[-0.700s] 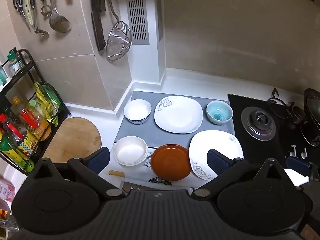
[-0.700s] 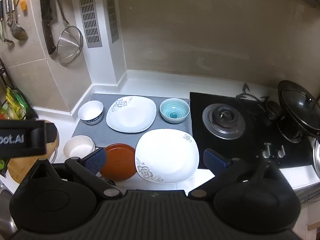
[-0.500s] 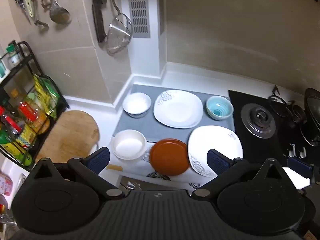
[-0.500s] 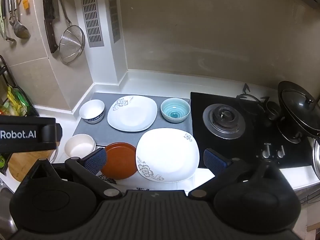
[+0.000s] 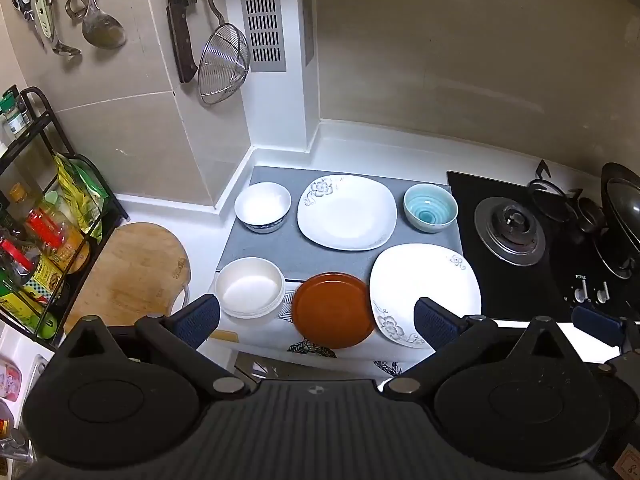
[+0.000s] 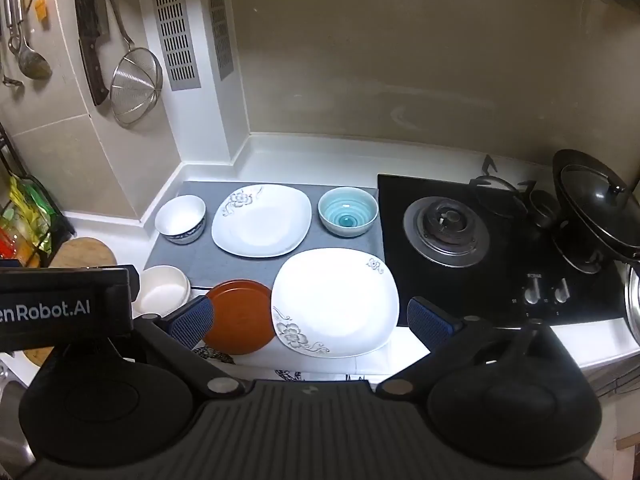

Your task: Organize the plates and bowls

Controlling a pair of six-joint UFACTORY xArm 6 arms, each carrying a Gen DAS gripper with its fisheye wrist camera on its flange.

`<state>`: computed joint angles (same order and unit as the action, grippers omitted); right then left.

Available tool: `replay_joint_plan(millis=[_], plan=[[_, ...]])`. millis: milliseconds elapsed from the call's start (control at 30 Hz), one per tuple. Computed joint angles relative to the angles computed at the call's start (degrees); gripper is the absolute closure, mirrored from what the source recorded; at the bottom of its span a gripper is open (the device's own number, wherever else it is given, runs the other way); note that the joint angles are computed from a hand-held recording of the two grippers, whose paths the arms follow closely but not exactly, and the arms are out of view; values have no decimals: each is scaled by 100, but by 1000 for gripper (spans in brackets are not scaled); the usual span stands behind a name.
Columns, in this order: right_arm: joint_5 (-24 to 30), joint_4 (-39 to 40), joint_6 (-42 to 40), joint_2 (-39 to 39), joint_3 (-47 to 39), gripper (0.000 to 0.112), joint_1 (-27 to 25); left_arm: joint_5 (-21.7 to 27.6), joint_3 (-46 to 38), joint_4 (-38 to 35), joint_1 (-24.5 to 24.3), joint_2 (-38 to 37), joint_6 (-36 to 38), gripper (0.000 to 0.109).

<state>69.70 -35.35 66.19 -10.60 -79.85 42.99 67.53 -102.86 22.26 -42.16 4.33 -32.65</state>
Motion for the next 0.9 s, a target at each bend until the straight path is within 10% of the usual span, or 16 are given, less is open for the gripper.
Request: replay_joint_plan(millis=[900], plan=[[-266, 338, -26, -431, 478, 10, -92, 214, 138, 285, -335, -159, -295, 6]])
